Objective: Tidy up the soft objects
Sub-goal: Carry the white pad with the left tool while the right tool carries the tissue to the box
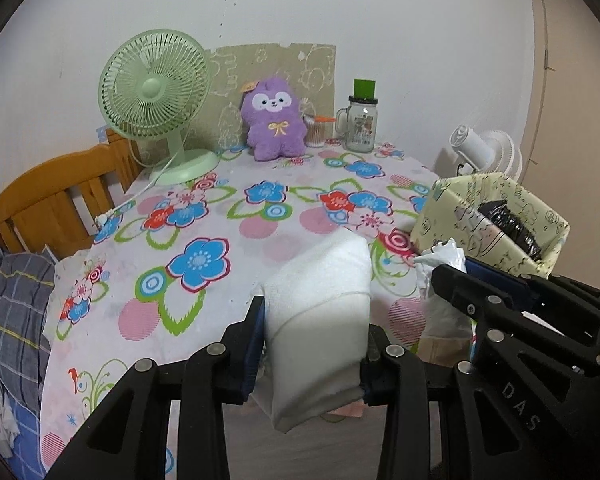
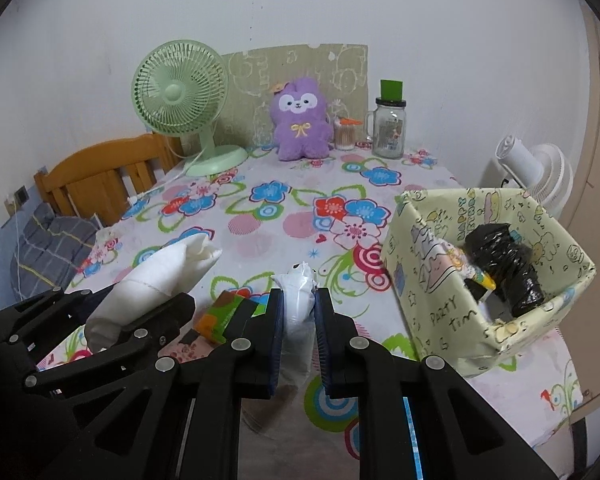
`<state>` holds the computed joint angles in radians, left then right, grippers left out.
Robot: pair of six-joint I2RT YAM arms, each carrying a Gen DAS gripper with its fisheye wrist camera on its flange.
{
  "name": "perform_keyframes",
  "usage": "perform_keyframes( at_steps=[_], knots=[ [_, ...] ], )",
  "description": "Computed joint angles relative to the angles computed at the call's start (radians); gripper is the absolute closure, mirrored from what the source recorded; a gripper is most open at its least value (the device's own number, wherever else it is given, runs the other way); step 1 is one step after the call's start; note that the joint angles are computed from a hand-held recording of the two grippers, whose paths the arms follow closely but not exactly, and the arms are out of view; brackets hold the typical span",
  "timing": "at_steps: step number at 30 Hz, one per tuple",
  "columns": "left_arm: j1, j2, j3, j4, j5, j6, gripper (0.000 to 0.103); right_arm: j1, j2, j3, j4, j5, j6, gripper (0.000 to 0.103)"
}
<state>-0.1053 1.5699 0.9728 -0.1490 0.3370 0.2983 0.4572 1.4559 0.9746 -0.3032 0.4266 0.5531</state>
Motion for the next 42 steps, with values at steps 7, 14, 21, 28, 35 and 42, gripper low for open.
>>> perform_keyframes(
  at_steps=[7, 14, 21, 28, 35, 42],
  knots=[
    [-0.019, -0.040, 0.004, -0.021, -0.010, -0.022, 0.065, -0.014, -0.043, -0.002, -0.016, -0.002, -0.024, 0.085],
    [-0.048, -0.069, 0.022, -0.039, -0.026, -0.057, 0.064, -0.043, -0.080, 0.004, -0.039, -0.016, -0.052, 0.085],
    [-0.091, -0.091, 0.032, -0.047, -0.055, -0.088, 0.064, -0.083, -0.125, 0.002, -0.047, -0.036, -0.094, 0.085],
    [-0.139, -0.090, 0.060, -0.058, -0.071, -0.117, 0.064, -0.134, -0.156, 0.006, -0.068, -0.057, -0.124, 0.085],
    [-0.199, -0.074, 0.093, -0.059, -0.100, -0.140, 0.064, -0.194, -0.189, 0.002, -0.079, -0.076, -0.150, 0.085],
    [-0.255, -0.049, 0.126, -0.060, -0.114, -0.155, 0.064, -0.255, -0.219, -0.011, -0.089, -0.089, -0.173, 0.085]
  ],
)
